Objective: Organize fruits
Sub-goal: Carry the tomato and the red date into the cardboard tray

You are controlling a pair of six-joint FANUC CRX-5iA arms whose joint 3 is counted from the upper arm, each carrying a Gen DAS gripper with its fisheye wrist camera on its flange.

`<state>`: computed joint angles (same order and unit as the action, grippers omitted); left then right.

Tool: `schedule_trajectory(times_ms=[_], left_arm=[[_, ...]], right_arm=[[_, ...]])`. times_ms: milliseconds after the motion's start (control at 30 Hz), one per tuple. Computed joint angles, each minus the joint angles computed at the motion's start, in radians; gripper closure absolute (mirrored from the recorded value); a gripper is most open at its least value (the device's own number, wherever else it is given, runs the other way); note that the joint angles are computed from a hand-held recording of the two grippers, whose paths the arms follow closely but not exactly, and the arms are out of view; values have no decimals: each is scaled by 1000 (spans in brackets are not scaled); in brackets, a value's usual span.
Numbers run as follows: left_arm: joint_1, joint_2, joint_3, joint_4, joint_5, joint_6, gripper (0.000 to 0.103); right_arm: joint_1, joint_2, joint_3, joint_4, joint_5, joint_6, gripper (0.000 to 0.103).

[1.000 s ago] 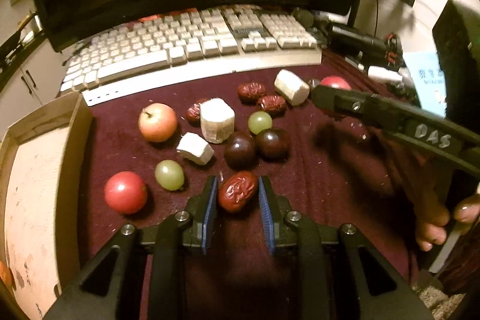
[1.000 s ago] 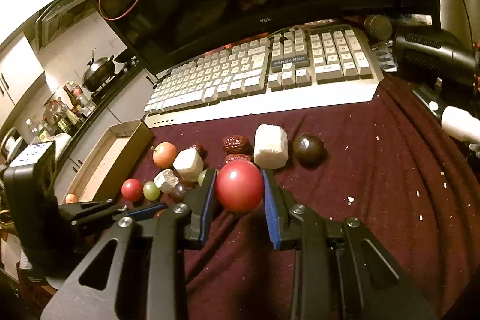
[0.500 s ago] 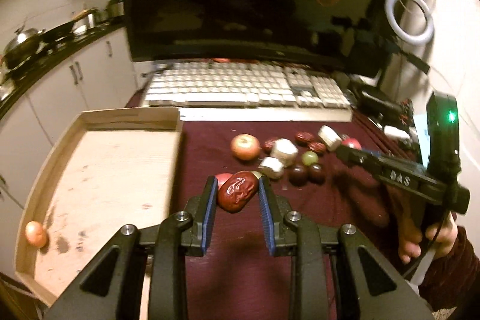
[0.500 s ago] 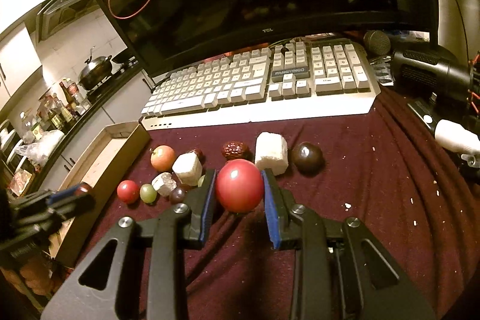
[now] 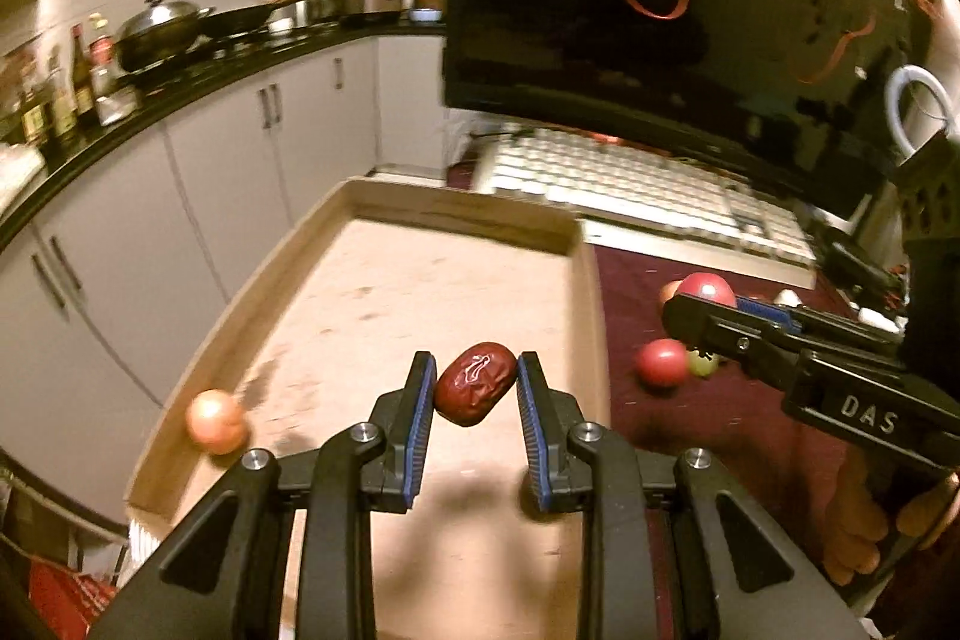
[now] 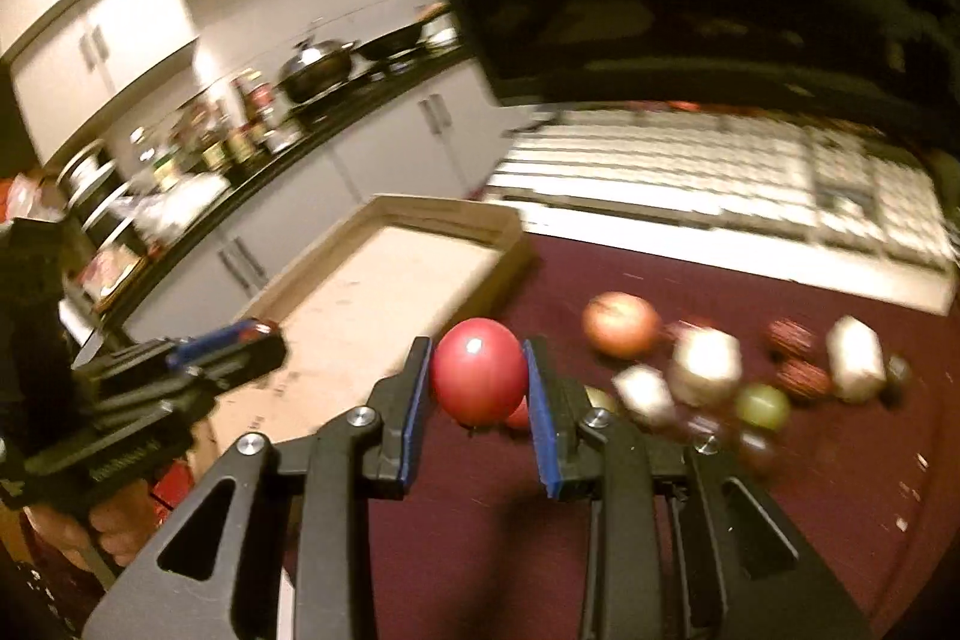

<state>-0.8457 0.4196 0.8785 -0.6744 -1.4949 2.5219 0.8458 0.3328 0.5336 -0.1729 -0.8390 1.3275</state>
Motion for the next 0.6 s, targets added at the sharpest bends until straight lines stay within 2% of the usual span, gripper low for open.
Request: schedule_trajectory(times_ms=[300,467,600], left_arm=[[34,-29,-69,12,-27,33,76],[70,-23,-95,79,-31,19,76],[73,-21,-99,80,-41,14,76]], right_arm=[[72,155,231,-19,-118,44,71],[79,272,412,-20,-251,12,71],[76,394,605,-30,-403,-14,71]])
